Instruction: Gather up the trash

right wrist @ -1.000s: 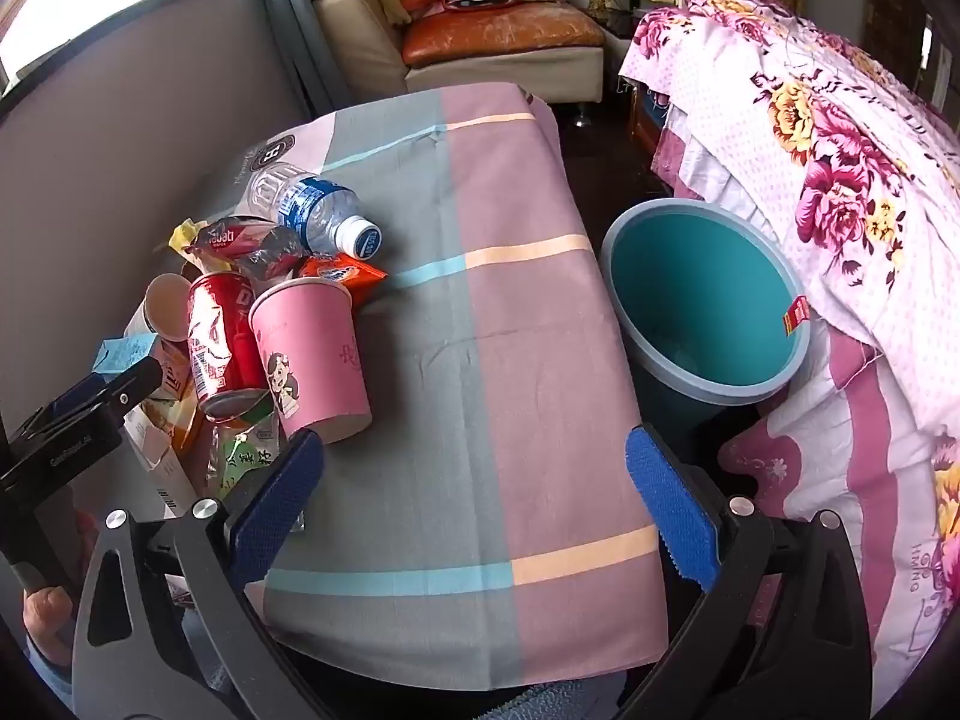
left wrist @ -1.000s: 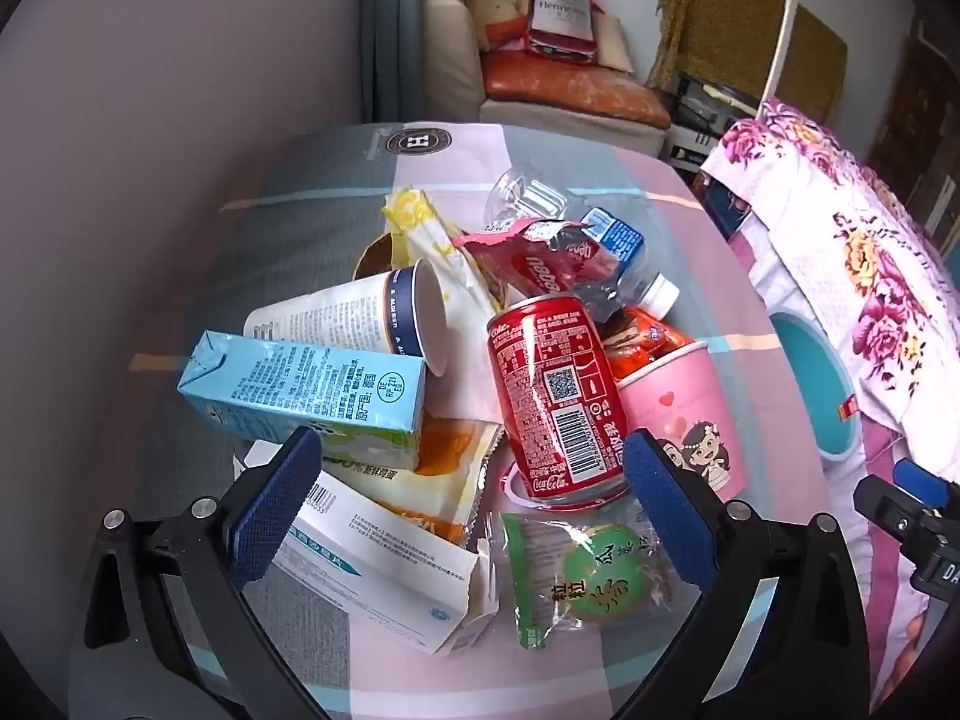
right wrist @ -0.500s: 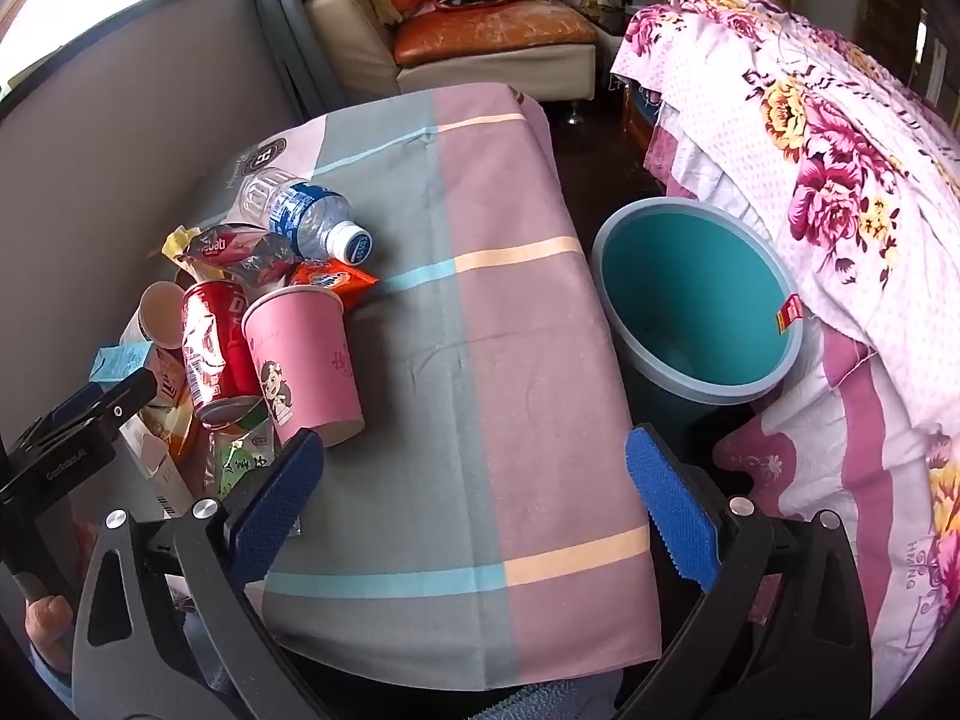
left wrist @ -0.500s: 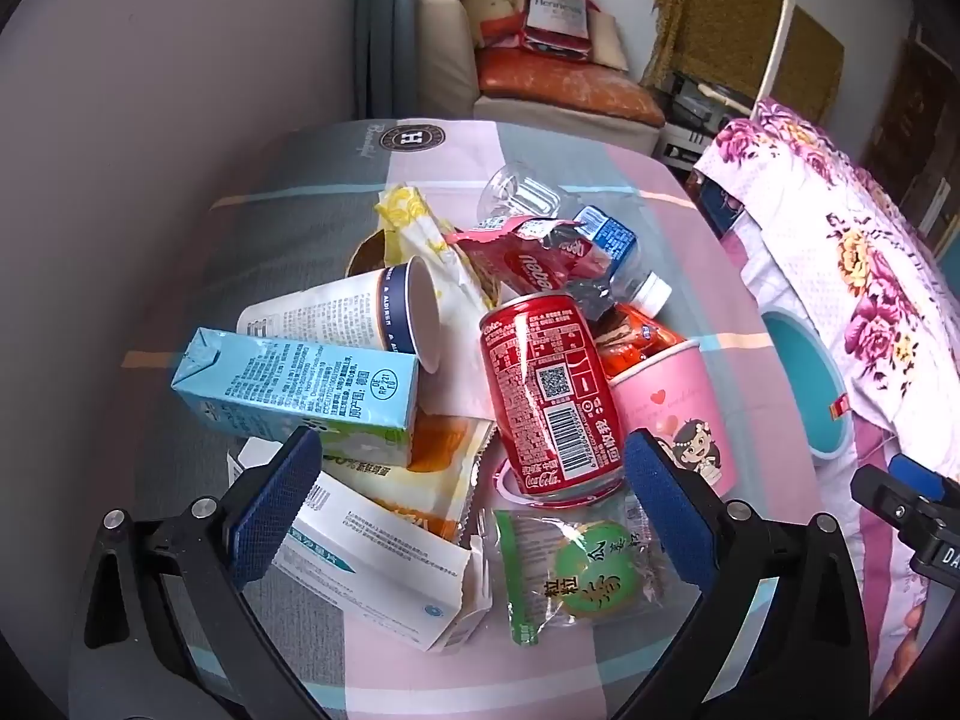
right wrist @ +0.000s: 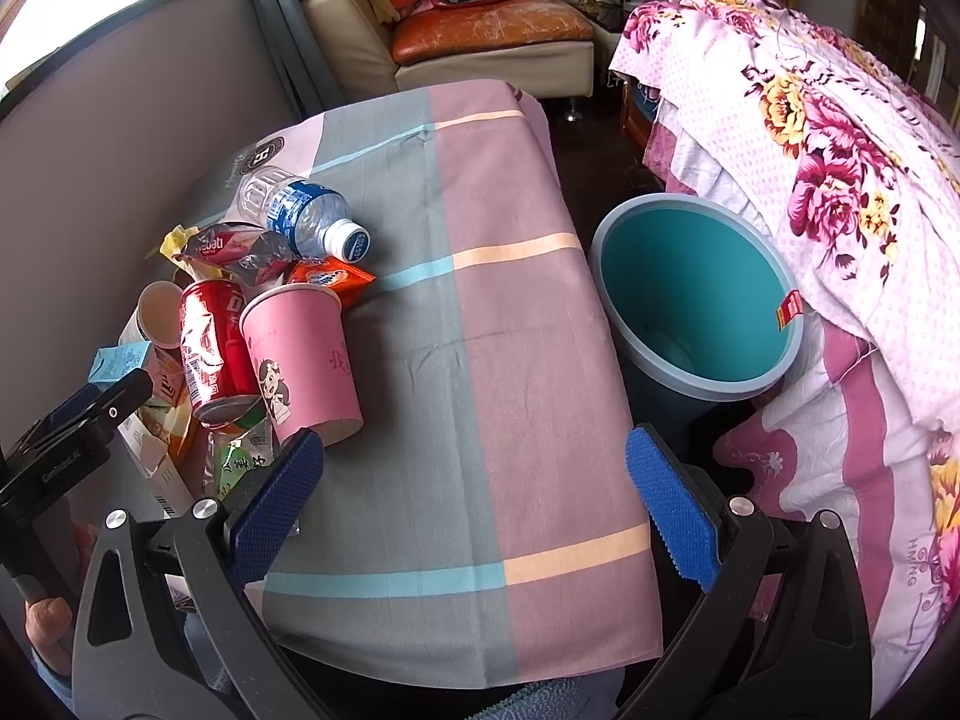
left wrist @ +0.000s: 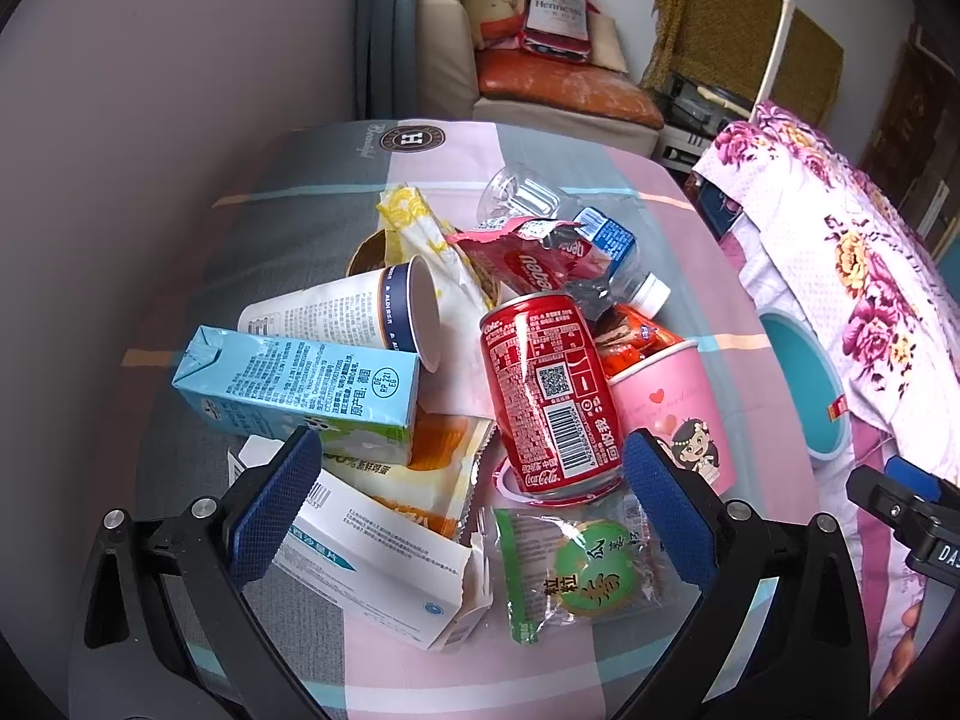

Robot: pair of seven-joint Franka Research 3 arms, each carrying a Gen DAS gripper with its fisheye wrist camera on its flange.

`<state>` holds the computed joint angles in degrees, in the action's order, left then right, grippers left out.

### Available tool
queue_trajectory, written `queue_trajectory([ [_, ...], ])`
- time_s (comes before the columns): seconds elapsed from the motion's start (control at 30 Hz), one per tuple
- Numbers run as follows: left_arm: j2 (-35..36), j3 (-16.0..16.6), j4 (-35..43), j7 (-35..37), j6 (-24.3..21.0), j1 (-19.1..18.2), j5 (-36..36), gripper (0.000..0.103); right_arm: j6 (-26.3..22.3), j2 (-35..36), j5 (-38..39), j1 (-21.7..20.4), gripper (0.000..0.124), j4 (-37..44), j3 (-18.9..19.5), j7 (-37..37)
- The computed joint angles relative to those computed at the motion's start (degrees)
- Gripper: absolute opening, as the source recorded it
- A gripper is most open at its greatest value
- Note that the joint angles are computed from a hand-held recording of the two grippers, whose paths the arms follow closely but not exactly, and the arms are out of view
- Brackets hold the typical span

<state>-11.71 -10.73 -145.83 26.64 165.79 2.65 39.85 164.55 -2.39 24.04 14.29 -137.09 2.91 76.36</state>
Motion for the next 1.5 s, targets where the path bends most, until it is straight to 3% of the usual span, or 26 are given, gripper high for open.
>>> queue_trajectory([
  [0.6, 0.3, 0.4, -0.5, 0.1, 0.8, -0.4, -0.2, 0.100, -1.1, 0.8, -0.3, 0.0, 0.097, 0.4, 0.1, 0.8],
  [0.93, 1.4, 2.3, -1.6, 7.4, 4.2, -1.6, -8.5, 0.100, -4.5, 1.9, 0.5, -0.1, 0.097, 2.6, 0.1, -0.1],
  [1.27, 2.0, 4.9, -2.9, 18.1, 6.3, -2.7, -17.5, 0.100, -13.4, 6.4, 7.3, 0.1, 0.097, 10.3, 1.0, -7.5],
  [1.33, 2.0, 5.5, -3.3, 20.3, 6.5, -3.0, -19.9, 0.100, -13.4, 7.5, 7.2, 0.4, 0.093, 11.6, 1.4, -8.4],
  [1.47, 1.8, 5.7, -3.9, 23.2, 7.1, -3.1, -22.8, 0.100, -18.0, 11.4, 9.2, 0.3, 0.062, 16.7, 2.4, -11.1],
  [1.5, 1.7, 5.9, -4.0, 24.0, 7.3, -3.3, -23.5, 0.100, -19.2, 12.3, 9.7, 0.2, 0.062, 17.8, 2.5, -11.4],
])
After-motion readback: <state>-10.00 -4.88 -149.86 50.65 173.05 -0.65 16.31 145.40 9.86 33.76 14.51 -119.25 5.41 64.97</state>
